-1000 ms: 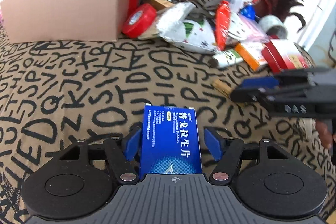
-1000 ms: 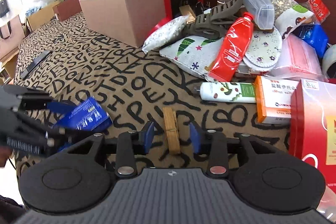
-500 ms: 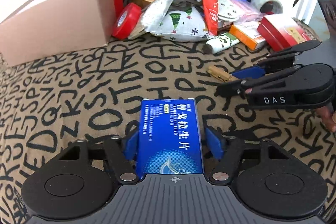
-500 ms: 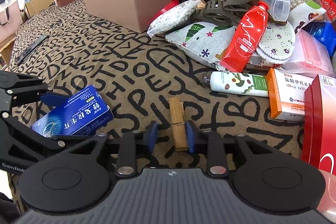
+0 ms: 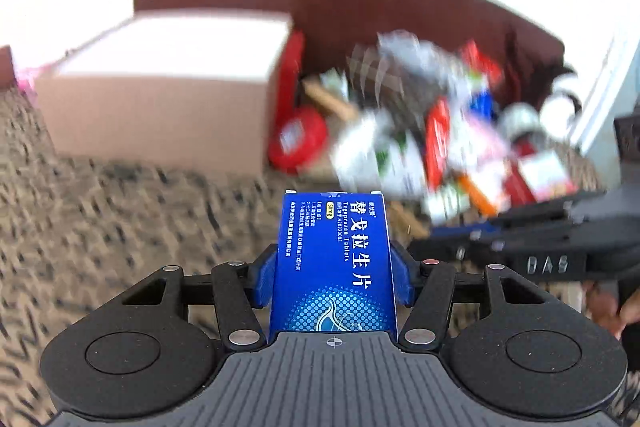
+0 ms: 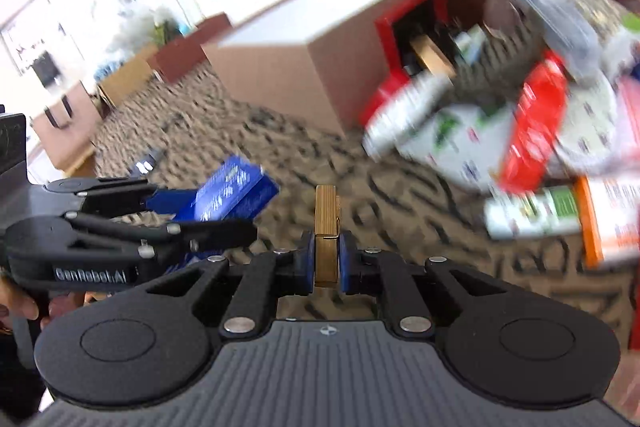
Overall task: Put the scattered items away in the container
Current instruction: 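Carry the blue box and clothespin over the beige box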
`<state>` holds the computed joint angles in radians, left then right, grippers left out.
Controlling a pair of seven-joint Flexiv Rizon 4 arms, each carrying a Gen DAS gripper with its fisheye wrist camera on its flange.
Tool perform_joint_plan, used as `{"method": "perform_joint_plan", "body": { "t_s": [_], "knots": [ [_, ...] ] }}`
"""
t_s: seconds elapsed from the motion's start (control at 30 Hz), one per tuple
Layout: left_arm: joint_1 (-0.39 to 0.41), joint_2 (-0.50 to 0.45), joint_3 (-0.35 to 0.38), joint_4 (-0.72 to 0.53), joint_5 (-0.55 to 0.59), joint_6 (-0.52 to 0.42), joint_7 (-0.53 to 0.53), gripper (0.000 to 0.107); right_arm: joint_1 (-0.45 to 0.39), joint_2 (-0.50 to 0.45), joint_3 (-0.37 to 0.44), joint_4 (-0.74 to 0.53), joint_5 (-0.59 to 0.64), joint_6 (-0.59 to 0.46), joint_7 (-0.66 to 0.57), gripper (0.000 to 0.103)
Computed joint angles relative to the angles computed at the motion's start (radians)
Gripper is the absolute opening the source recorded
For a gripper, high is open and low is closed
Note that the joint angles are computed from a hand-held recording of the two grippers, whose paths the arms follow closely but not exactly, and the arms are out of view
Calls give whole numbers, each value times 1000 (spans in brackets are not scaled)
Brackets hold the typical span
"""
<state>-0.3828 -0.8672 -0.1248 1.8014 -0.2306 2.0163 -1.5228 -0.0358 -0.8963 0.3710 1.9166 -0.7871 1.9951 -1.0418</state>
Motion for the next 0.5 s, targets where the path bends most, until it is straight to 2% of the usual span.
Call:
{"method": "perform_joint_plan", "body": {
  "t_s": [0.1, 0.23, 0.33, 0.4, 0.5],
  "knots": [
    [26, 23, 8, -29, 11, 26, 7, 57, -42, -18, 77, -82, -71, -58, 21, 14],
    [64, 33, 18, -107, -6, 12, 22, 57, -32, -52, 153, -227, -78, -145, 15, 14],
    [99, 10, 18, -208, -32, -52, 34, 58, -30, -122, 257, -379, -64, -289, -5, 14],
    [102, -23, 45, -296, -66, -113, 44, 58, -13, -179, 326, -495, -42, -405, -36, 14],
    [101, -94, 96, -452, -121, -232, 49, 58, 70, -249, 343, -687, 0, -562, -74, 14]
  ]
}}
